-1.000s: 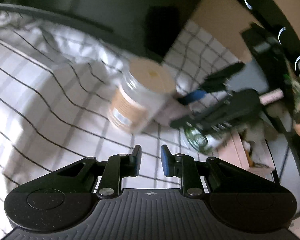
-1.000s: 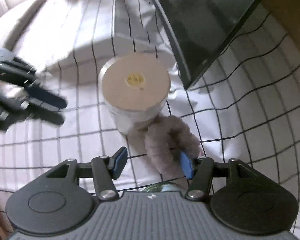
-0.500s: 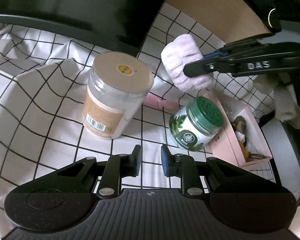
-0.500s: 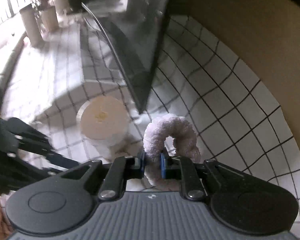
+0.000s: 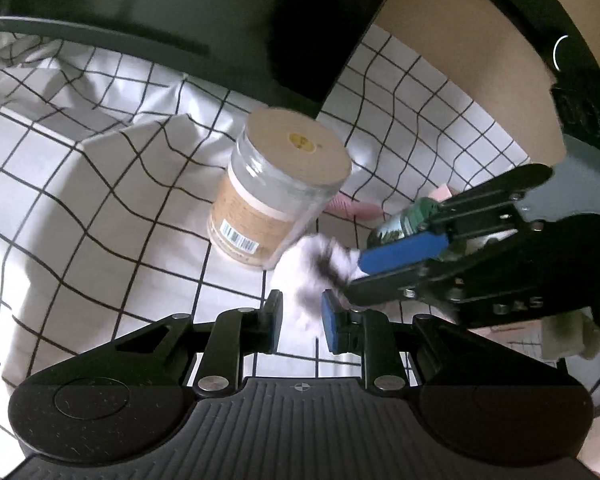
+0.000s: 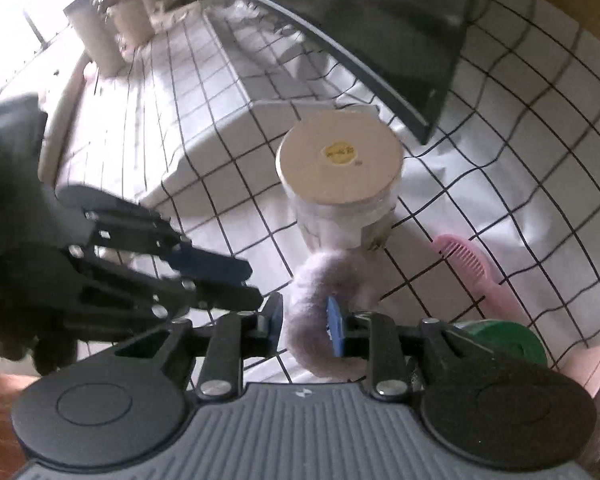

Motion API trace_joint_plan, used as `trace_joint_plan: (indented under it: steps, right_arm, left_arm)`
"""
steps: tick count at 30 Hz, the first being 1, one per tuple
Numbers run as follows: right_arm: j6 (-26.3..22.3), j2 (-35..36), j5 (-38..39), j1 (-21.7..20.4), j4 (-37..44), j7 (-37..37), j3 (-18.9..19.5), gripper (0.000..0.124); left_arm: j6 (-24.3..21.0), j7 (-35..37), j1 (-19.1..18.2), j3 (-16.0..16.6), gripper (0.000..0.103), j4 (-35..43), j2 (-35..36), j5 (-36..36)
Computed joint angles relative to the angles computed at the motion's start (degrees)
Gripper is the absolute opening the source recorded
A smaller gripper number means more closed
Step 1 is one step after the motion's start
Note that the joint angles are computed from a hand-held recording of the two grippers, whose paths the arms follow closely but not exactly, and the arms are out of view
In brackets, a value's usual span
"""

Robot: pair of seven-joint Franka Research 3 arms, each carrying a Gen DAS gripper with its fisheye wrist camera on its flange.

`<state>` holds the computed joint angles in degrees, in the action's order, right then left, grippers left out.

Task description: Organize soft objects

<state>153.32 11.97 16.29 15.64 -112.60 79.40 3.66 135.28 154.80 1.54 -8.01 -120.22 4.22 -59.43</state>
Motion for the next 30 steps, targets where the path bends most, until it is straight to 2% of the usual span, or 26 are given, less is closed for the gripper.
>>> trace_joint_plan:
  steps: [2,5,7,8,9,10,12,14,15,21,25,27,30]
  right_arm:
    - [0.3,-1.8,3.3,-1.0,-1.5,-3.2,1.0,0.024]
    - [5.3,-6.4,6.5,-1.5,-5.3,-6.8,1.0,0.025]
    - [9.3,-9.1,2.0,-1.3,-7.2,-2.8,-0.7,0.034]
    - [9.7,-9.5,-1.6,-1.7,-6.8,0.5,-1.7,0.044]
    - [8.0,-9.1,-5.1,-2.1,-5.1,3.0,-2.8,0.051]
    - [3.5,-7.7,-5.1,-3.2,-1.9,1.5,-2.9,0.052]
    - [-9.2,-2.8,0.4,-5.9,6.6,-8.0,-2.7,0.052]
    - [-18.0,3.1,-2.0,-6.6,14.3,-8.9,-3.3,0.051]
    - [-20.4,5.5,-2.4,-6.8,16.9,-9.0,-3.4,0.051]
    - [-27.7,16.0,-2.8,-7.2,27.9,-4.2,-4.0,0.051]
    - [-30.6,20.3,-9.4,-4.6,32.7,1.3,-6.1,0.051]
    - [-31.6,21.4,-9.5,-4.9,33.7,2.8,-5.8,0.046]
    - [-30.2,19.9,-8.1,-5.9,31.6,0.5,-4.3,0.028]
  left_arm:
    - [1.0,-0.3,-0.1,-0.1,0.023,-0.1,-0.2,-0.6]
    - [2.0,-0.1,-0.3,-0.2,0.023,0.1,-0.3,-1.1]
    - [1.9,0.9,-0.3,-0.2,0.023,0.3,-0.5,-1.7]
    - [1.7,0.9,-0.4,-0.1,0.023,0.6,-0.4,-1.8]
    - [1.7,0.8,-0.4,-0.1,0.023,1.0,-0.3,-1.8]
    - [1.8,0.7,-0.4,-0.2,0.023,1.2,-0.3,-2.0]
    - [2.3,1.1,-0.6,-0.3,0.023,1.0,-0.8,-3.5]
    - [2.8,1.4,-1.1,-0.5,0.023,0.3,-1.4,-5.1]
    - [3.2,0.8,-1.4,-0.6,0.023,0.0,-1.6,-5.5]
    - [10.5,-8.4,-4.4,-1.6,0.023,-2.0,-1.3,-2.1]
    - [10.5,-13.9,-4.6,-1.8,0.023,-1.5,-0.2,0.9]
    - [11.5,-15.6,-4.7,-2.1,0.023,-1.3,0.1,1.8]
    - [14.1,-19.9,-5.0,-2.5,0.028,-1.1,1.0,4.6]
